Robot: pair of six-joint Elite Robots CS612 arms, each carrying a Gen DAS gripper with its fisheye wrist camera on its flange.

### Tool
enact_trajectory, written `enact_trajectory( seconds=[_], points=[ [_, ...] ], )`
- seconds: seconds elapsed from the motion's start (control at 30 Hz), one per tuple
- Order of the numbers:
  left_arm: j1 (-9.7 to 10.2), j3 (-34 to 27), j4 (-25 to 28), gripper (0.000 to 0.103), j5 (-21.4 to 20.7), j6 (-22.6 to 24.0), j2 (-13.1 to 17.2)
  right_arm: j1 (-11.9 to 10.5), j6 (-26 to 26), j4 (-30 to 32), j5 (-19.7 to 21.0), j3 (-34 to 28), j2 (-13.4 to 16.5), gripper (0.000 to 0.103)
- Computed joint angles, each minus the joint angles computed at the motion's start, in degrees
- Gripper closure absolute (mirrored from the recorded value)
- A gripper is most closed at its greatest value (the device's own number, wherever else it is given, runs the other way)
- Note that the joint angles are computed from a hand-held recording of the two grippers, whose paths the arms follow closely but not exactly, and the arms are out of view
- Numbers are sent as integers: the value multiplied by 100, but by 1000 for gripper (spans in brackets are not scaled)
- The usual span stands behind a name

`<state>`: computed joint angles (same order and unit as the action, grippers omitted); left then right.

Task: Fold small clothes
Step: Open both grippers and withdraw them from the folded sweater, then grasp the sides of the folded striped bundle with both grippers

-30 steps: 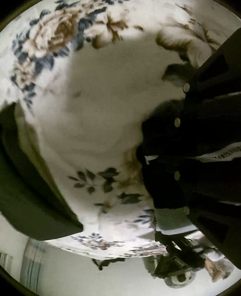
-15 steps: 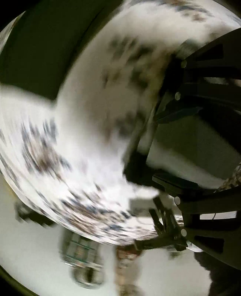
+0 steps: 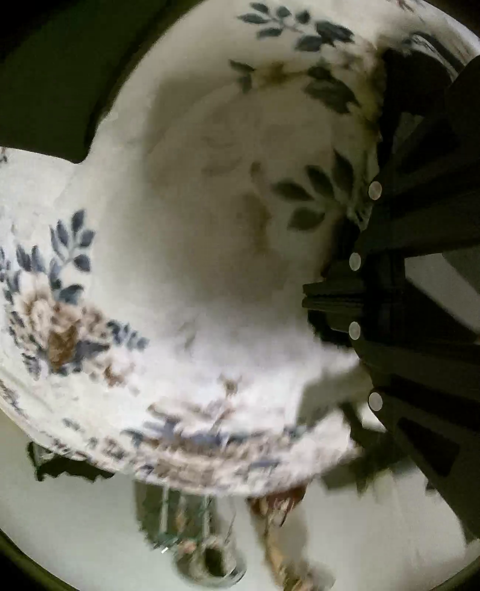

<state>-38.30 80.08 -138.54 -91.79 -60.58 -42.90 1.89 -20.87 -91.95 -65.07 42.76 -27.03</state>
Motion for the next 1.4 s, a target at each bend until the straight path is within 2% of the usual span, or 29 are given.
enact_trajectory(
  seconds=[0.03, 0.07, 0.1, 0.13, 0.23, 0.27, 0.3, 0.33, 0.37, 0.43, 0.5, 0.57, 0.6, 0.7, 0.77, 0.83, 0.9, 0.97, 1.0, 1.07, 1.1, 1.13, 1.17, 1.27, 1.4],
  points=[
    [5, 65, -120, 0, -41, -42, -38, 12, -151, 42, 109, -32, -9, 97],
    [7, 142, -245, 0, -47, -82, -88, 41, -364, 106, 144, -67, -16, 78],
    [25, 190, -389, 0, -30, -123, -122, 98, -585, 156, 25, -86, -32, 64],
    [20, 290, -582, 0, -2, -178, -179, 157, -764, 162, -138, -65, -53, 42],
    [-16, 589, -1053, 0, -7, -404, -351, 417, -1404, 305, -955, -85, 5, 41],
    [-32, 701, -1316, 0, -97, -477, -391, 484, -1519, 372, -1215, -131, 64, 45],
    [-46, 828, -1674, 0, -203, -537, -424, 531, -1528, 257, -1407, -90, 85, 51],
    [-73, 947, -2043, 0, -312, -588, -441, 561, -1527, 81, -1557, 0, 75, 71],
    [-101, 1044, -2406, 0, -436, -629, -436, 579, -1491, -57, -1692, 55, 74, 81],
    [-182, 1099, -2919, 1, -667, -700, -388, 523, -1294, 67, -1497, -25, 129, 85],
    [-220, 1022, -3040, 8, -866, -631, -300, 471, -991, 99, -1365, -76, 150, 87],
    [-272, 972, -3261, 49, -1014, -604, -205, 433, -659, -37, -1272, -93, 163, 90],
    [-267, 957, -3440, 54, -1124, -658, -150, 401, -393, -121, -1237, -141, 195, 90],
    [-258, 897, -3427, 54, -1089, -764, -105, 349, -190, 149, -1128, -385, 334, 90],
    [-225, 919, -3415, 54, -1174, -826, -121, 325, -108, 286, -986, -471, 376, 88],
    [-194, 922, -3276, 54, -1254, -778, -158, 240, -151, 1007, -663, -952, 573, 85],
    [-179, 932, -2959, 54, -1197, -617, -280, 102, -102, 1327, -276, -1087, 570, 79],
    [-173, 944, -2820, 54, -1035, -450, -383, -127, 54, 944, 156, -552, 215, 46],
    [-151, 898, -2739, 53, -967, -382, -402, -210, 113, 781, 233, -337, 80, 42],
    [-104, 835, -2837, 49, -918, -335, -366, -503, 359, 454, 414, 276, -286, 42],
    [-68, 792, -2913, 45, -923, -341, -324, -595, 494, 322, 425, 467, -393, 42],
    [-29, 705, -2987, 32, -955, -353, -251, -744, 738, -12, 385, 832, -584, 42],
    [7, 568, -3041, 30, -997, -358, -153, -876, 939, -364, 244, 1175, -759, 42],
    [133, 63, -2937, 30, -1118, -107, 181, -1192, 1402, -1106, 49, 1910, -1067, 42],
    [274, -901, -2440, 30, -1375, 332, 742, -1475, 1797, -1566, 386, 2390, -1095, 42]
  ],
)
